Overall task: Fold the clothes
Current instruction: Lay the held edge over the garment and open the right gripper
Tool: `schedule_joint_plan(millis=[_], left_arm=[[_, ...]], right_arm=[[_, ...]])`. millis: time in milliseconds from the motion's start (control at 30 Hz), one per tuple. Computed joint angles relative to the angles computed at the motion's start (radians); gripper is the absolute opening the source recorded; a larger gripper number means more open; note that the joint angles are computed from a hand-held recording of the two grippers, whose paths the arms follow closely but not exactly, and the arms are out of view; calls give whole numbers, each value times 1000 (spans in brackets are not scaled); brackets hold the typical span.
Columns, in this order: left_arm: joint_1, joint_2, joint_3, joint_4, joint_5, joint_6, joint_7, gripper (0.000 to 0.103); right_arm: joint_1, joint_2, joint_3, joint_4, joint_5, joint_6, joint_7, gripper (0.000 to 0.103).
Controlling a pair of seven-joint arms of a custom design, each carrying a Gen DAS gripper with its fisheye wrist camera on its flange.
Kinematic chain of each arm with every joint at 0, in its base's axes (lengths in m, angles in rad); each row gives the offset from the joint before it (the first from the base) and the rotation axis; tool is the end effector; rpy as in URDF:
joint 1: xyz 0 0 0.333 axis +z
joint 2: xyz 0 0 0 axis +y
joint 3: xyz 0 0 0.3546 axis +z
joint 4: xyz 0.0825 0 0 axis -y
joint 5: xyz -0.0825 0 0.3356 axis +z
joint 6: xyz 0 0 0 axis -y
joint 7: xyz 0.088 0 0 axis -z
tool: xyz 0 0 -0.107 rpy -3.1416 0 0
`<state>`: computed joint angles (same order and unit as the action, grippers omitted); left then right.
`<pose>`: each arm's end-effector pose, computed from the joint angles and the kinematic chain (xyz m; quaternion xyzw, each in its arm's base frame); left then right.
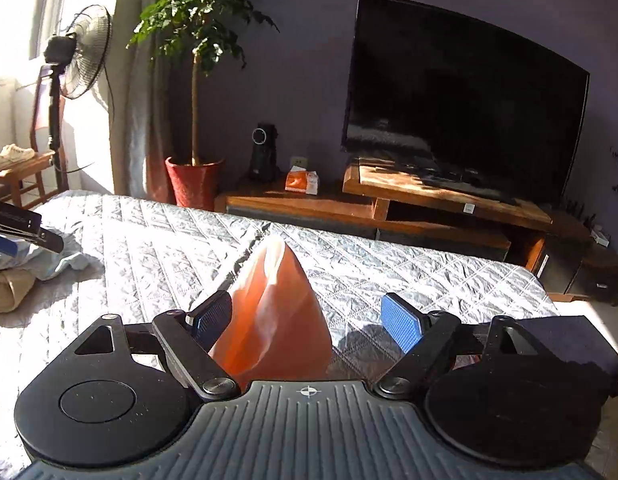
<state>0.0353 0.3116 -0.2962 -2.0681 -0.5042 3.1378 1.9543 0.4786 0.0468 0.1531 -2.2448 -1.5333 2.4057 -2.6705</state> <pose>0.6011 -0.0982 0.4382 -0.6241 0.6837 -0.3338 0.1777 0.4154 0.2948 0.4326 -0.5427 0.6795 -0.3964 0.2942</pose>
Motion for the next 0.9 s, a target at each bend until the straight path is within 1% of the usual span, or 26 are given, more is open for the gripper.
schedule_joint_plan(millis=[33,100,133,167,233,267,300,333,400,433,500,533,567,633,700,733,767,800,867,900], left_arm=[[0,-1,-4,-3,2,1,5,101],[-15,-2,10,-9,15,3,1,101],[-28,-2,24,-11,25,4,-7,101],[-38,-1,36,-11,33,1,-17,101],[-39,2,40,-7,39,-5,-30,101],[-35,3,35,-6,38,-8,-31,101],[-26,3,25,-6,34,-9,-28,101],[-22,3,19,-7,33,-8,-24,101],[-23,2,19,-11,39,-6,-19,101],[-24,2,20,-12,41,-5,-18,101],[-24,3,21,-10,41,-9,-21,101],[-24,4,22,-8,41,-12,-22,101],[-24,4,23,-6,41,-16,-23,101],[-26,6,24,-4,43,-18,-24,101],[-28,6,24,-4,45,-18,-21,101],[-27,6,22,-6,46,-17,-18,101],[-28,5,21,-8,47,-16,-16,101],[-29,5,22,-10,48,-15,-14,102],[-37,5,30,-11,53,-16,-20,102],[-40,5,34,-10,55,-18,-24,102]], right_arm=[[-10,0,-7,-23,45,36,38,86],[-6,14,-2,-29,123,47,34,83],[4,24,6,-23,104,61,8,83],[15,34,12,-15,85,75,-20,83],[39,81,23,22,77,99,-139,83],[44,101,20,40,82,126,-183,84],[41,135,16,64,112,185,-254,84],[45,164,9,86,129,209,-294,83],[65,207,-9,115,138,205,-340,83],[72,228,-18,129,148,205,-371,82],[58,259,-37,141,194,270,-427,73],[61,267,-45,143,207,290,-443,71],[73,270,-58,142,191,293,-436,69],[89,274,-74,140,155,297,-421,55],[88,266,-87,131,129,313,-368,21],[85,262,-92,127,115,320,-341,20],[93,250,-98,122,84,295,-287,17],[98,230,-102,109,45,268,-207,15],[85,169,-100,59,-36,225,20,14],[78,141,-93,32,-42,183,86,14]])
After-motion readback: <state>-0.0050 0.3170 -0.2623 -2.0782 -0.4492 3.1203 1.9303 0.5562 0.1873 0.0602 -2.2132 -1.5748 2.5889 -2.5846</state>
